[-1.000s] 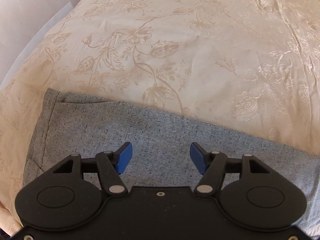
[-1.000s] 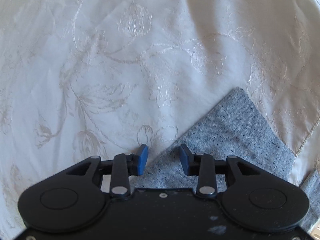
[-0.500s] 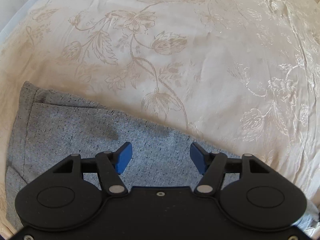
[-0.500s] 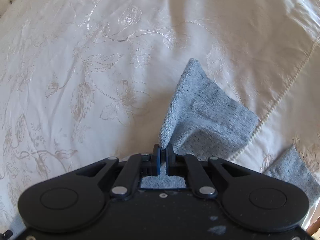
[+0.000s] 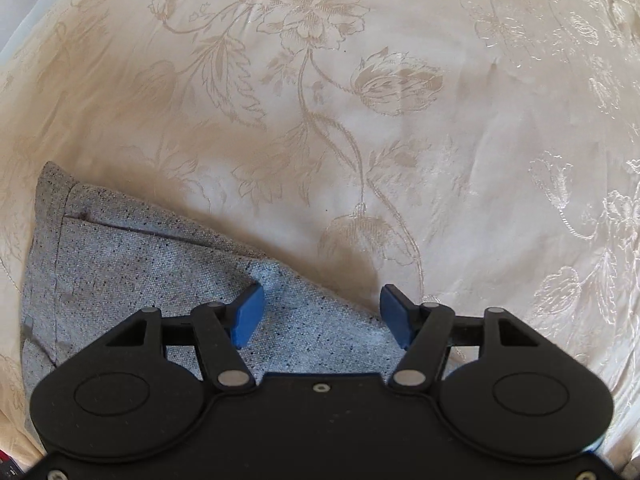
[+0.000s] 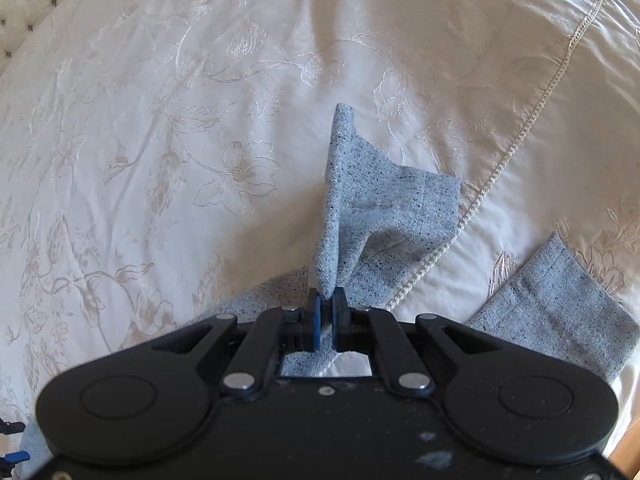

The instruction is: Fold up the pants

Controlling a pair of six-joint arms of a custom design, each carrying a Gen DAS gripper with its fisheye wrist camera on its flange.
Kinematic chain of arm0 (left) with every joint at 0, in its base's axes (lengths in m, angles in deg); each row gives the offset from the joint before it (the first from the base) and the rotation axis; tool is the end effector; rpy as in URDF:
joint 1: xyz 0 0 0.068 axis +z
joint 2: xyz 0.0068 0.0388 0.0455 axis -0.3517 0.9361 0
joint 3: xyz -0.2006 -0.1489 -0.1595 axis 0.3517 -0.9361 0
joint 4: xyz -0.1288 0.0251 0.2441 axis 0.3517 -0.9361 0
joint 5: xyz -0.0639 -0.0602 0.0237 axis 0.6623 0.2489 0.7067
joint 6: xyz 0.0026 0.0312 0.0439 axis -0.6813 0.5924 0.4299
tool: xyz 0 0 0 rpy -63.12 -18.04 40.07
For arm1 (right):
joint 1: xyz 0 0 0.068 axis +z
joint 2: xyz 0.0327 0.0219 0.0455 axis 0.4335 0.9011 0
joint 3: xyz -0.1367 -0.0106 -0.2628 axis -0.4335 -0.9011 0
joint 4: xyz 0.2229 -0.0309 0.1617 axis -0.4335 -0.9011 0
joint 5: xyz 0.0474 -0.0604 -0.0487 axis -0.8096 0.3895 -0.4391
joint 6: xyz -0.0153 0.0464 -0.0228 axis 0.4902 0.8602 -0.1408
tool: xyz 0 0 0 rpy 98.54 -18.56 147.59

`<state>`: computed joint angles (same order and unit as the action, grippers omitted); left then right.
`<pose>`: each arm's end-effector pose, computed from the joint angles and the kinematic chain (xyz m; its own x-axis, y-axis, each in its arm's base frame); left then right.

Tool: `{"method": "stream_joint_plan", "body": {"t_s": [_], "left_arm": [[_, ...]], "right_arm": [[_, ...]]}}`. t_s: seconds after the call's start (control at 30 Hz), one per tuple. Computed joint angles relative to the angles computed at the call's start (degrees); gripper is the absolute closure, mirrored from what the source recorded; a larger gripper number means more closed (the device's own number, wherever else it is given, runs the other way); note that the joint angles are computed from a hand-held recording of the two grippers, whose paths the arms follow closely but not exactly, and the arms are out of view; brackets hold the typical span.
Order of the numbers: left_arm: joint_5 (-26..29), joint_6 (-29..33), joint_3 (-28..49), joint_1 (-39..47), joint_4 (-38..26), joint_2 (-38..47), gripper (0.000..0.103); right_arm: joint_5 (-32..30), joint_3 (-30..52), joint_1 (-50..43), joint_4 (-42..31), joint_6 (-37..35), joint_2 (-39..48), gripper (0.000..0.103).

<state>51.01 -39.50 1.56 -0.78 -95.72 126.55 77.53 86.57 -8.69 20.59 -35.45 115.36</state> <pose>0.2886 0.1051 0.2437 -0.8813 -0.4662 -0.0773 -0.4687 0.8832 0.0167 0.1106 -0.0731 0.2675 -0.6828 0.6695 -0.2925 0.6722 0.7325 0.1078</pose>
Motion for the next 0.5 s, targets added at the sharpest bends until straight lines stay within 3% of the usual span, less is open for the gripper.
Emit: {"method": "stream_joint_plan", "body": {"t_s": [0.27, 0.3, 0.33, 0.37, 0.5], "left_arm": [[-1.45, -0.86, -3.76, -0.18, 1.77, -0.41, 0.036], [-1.35, -0.54, -4.51, -0.13, 2.34, -0.72, 0.040], [-1.91, -1.11, -5.16, -0.37, 2.71, -1.06, 0.061], [-2.13, -1.49, -5.67, -0.02, 2.44, -1.80, 0.076], [3.73, 0.07, -6.88, 5.52, -0.09, -8.37, 0.082]], "right_arm": [[-5.25, 2.72, -12.17, -6.92, -9.61, -3.99, 0.098], [-5.56, 2.80, -13.38, -7.72, -10.67, -4.56, 0.098], [-5.89, 2.80, -14.67, -8.50, -11.84, -5.11, 0.098], [-6.27, 2.84, -16.04, -9.30, -13.08, -5.47, 0.098], [-7.54, 3.17, -19.96, -11.11, -16.25, -6.22, 0.098]]}}
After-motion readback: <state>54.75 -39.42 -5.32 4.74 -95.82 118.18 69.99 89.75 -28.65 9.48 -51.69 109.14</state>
